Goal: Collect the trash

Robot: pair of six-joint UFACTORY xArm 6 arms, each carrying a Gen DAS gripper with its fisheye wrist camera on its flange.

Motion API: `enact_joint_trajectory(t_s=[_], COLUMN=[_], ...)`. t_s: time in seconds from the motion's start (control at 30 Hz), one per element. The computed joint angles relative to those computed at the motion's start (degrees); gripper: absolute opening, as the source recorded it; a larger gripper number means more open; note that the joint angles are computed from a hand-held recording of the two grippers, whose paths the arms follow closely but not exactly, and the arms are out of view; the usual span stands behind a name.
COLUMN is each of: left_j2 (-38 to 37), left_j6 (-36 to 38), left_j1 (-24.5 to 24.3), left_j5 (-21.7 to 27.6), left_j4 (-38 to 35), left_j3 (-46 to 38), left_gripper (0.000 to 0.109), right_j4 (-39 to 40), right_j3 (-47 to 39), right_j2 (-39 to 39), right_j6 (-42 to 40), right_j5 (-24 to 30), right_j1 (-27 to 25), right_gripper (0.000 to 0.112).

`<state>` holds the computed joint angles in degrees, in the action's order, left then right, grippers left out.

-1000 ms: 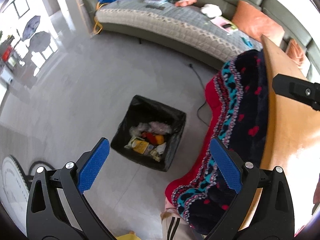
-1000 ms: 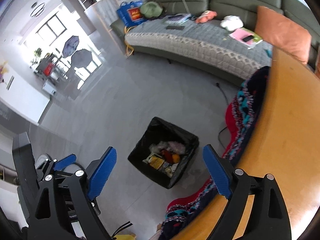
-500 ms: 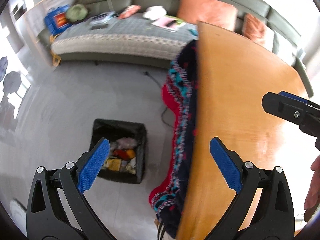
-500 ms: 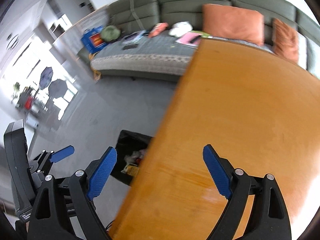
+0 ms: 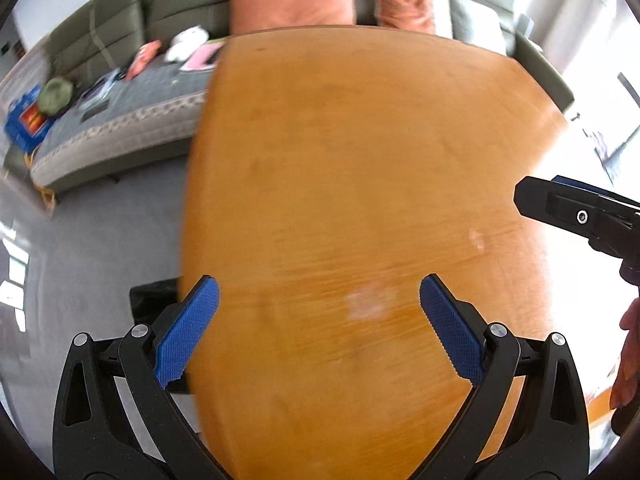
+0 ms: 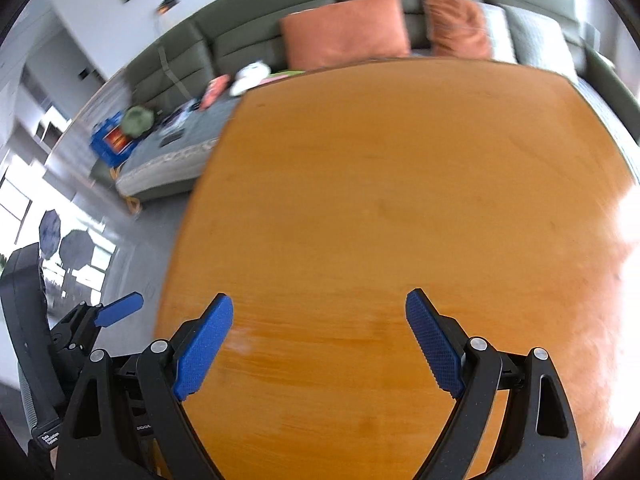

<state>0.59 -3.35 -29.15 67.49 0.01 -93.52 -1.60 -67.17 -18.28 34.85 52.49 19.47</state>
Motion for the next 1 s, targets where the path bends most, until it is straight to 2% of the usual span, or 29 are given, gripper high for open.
enact_joint_trajectory(t_s=[0.33,0.5,0.83,1.0], left_j2=[6.0,9.1,7.6,6.1], left_j6=[-3.0,-4.9,-16.9,-22.8], left_j1=[-7.9,-10.1,-14.3,-15.5], left_j5=[-1.0,-2.2,-10.8,-12.8], left_j4=[0.4,1.0,8.4,12.2], left_j3=[-3.9,-5.8,0.7,3.6], left_gripper=[0.097,0.097,0.097,0.097], right_j4=[-2.6,-3.7,-3.8,-4.1], right_j3=[13.4,18.6,27.6,30.6], right_j2=[-12.6,-17.1,-23.7,-25.4], right_j6=[-1.0,-3.4,-9.4,-11.3], right_j5=[1.3,0.8,-2.9,-4.3], right_j1=[-8.1,-10.9,-15.3,-15.9], right_gripper=[0.088,0.088,0.088,0.088])
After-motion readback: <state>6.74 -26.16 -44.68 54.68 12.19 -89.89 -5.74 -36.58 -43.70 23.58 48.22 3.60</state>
